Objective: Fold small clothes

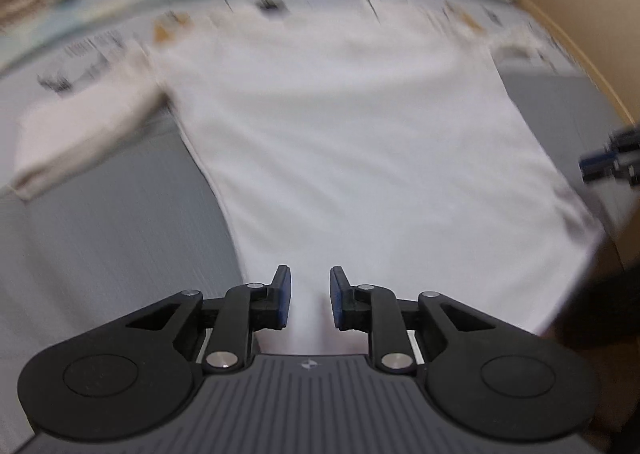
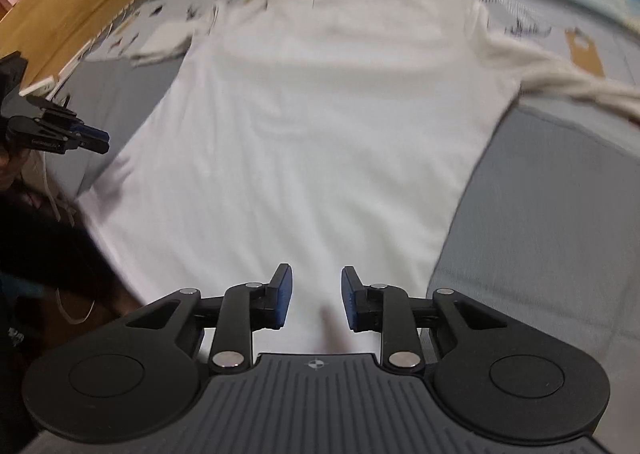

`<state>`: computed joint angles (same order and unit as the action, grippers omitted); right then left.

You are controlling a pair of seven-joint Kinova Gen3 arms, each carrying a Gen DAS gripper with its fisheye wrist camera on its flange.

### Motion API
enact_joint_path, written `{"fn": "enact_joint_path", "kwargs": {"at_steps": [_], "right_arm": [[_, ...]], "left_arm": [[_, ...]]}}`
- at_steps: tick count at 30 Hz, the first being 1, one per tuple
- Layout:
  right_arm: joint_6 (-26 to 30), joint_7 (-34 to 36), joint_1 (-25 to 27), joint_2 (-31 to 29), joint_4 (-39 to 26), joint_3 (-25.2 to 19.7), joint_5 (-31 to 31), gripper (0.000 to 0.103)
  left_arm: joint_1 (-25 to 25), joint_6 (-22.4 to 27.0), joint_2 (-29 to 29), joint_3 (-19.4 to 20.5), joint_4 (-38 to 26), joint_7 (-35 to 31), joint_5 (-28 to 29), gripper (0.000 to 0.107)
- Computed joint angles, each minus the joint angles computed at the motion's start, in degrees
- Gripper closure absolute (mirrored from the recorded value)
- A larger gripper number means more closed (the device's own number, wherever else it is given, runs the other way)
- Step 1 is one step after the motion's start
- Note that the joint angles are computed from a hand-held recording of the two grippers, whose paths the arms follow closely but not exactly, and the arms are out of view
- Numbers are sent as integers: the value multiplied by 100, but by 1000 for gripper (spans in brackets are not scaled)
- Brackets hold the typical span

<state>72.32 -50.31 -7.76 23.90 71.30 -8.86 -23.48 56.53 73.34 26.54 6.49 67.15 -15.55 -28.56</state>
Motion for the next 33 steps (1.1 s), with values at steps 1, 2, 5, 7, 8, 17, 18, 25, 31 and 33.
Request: {"fn": "enact_joint_path", "kwargs": {"at_steps": [1, 2, 5, 7, 8, 17, 18, 25, 31, 33], "right_arm": [[-233, -12, -142, -80, 128, 93, 17, 75], [-466, -20, -293, -125, 191, 234, 3, 75], [-1165, 20, -825, -249, 474, 946, -486, 75], [-1631, 16, -1193, -323, 597, 1458, -947, 74], [-1864, 19, -1292, -337, 657, 1598, -1180, 70], [-3601, -1174, -628, -299, 470, 112, -557, 60], [-3717, -1395, -775, -336, 429, 165, -324, 60], [-4084, -2688, -917, 57, -468, -607, 1094, 60], [-4070, -3922, -1432, 551, -683, -411, 2224, 73], [-3839, -4270, -1327, 738, -970, -695, 2379, 73]], "left_arm": [[139, 141, 39, -126, -114, 188, -233, 81], [224, 196, 79, -208, -192, 358, -417, 71], [460, 589, 114, -392, -387, 788, -1059, 56], [650, 1055, 331, -576, -804, 662, -1377, 49], [744, 1288, 462, -741, -1069, 528, -1451, 48], [351, 1811, 820, -1042, -2417, -551, -2180, 48], [213, 1718, 755, -965, -2327, -417, -2307, 48], [-280, 1012, 163, -1305, -1057, 937, -1657, 50], [-969, 1070, 463, -929, -1320, 944, -1343, 50], [-1195, 878, 573, -835, -1358, 826, -1108, 50]]}}
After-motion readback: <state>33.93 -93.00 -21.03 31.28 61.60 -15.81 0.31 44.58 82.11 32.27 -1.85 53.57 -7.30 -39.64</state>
